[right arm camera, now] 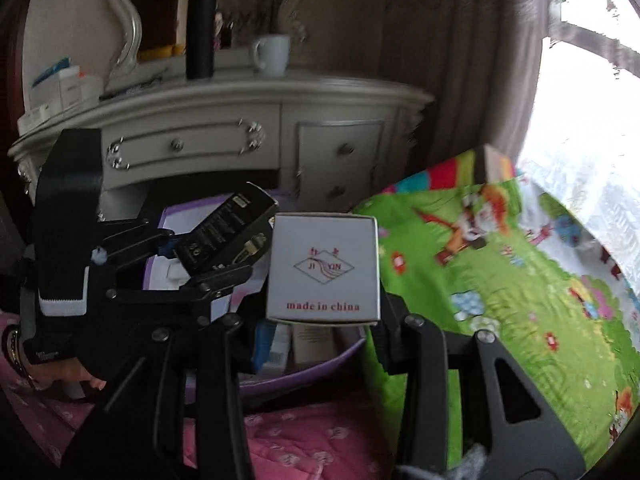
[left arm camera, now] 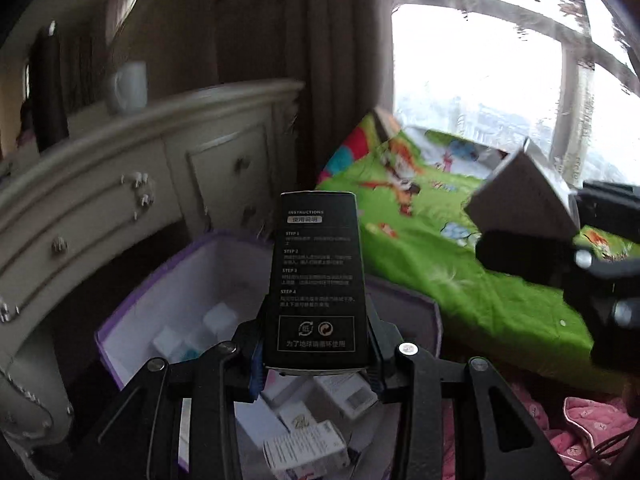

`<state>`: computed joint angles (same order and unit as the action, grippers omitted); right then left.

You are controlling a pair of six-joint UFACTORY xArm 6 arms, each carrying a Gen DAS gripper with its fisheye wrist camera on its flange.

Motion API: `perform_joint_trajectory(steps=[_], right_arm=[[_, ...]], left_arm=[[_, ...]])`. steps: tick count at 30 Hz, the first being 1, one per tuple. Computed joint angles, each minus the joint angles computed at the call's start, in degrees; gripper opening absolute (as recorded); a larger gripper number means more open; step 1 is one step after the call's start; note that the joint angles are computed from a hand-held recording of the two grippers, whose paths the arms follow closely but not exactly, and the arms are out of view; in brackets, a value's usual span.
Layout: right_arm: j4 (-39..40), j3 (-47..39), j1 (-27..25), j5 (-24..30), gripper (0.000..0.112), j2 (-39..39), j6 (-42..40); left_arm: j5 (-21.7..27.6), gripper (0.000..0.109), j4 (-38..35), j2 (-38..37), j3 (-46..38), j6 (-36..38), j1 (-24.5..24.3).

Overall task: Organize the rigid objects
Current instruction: 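Lower both boxes into the storage box and open both tools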

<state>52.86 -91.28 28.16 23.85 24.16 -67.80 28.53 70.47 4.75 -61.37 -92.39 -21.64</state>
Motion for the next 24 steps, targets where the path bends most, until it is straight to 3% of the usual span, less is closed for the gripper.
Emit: perform_joint_trajectory(steps=[3,7,13,15,16,18,19,21,24], right_arm=[[-5.5,-2.2,0.4,2.4,0.045,2.0,4.1],[-17.2,-11.1,0.8,9.8,0.045,8.4,14.9],[-26.1,-22.4,1.8,18.0,0.044,16.5,23.6],[-26.5,-23.5,2.2,18.9,0.045,17.3,24.2],[-26.8,-24.6,2.3,19.7,0.045,17.9,24.4],[-29.1,-26.9,2.7,20.2,0.057,19.4,27.4],[-29.4,-27.4,2.7,20.2,0.062,19.7,28.4],[-29.4,-29.3,2.3,20.4,0.082,20.8,30.4],[-28.4,-30.8,2.0,21.3,0.089,21.4,31.3]], left_arm=[[1.4,0.040,-3.3,-0.2,0.6,2.0,0.2],[1.4,0.040,-8.8,-0.3,1.3,4.9,1.6],[8.6,0.041,-9.6,-2.5,2.8,2.9,0.9],[9.6,0.060,-8.1,-3.8,3.5,1.8,0.6],[12.6,0.064,-7.4,-4.3,3.4,1.2,-0.1],[20.7,0.087,-8.1,-3.9,1.8,2.1,-1.8],[22.2,0.089,-7.8,-4.5,2.1,2.0,-1.9],[20.7,0.090,-7.0,-6.4,3.8,0.9,-1.2],[17.3,0.091,-5.9,-10.1,6.7,-0.8,0.3]])
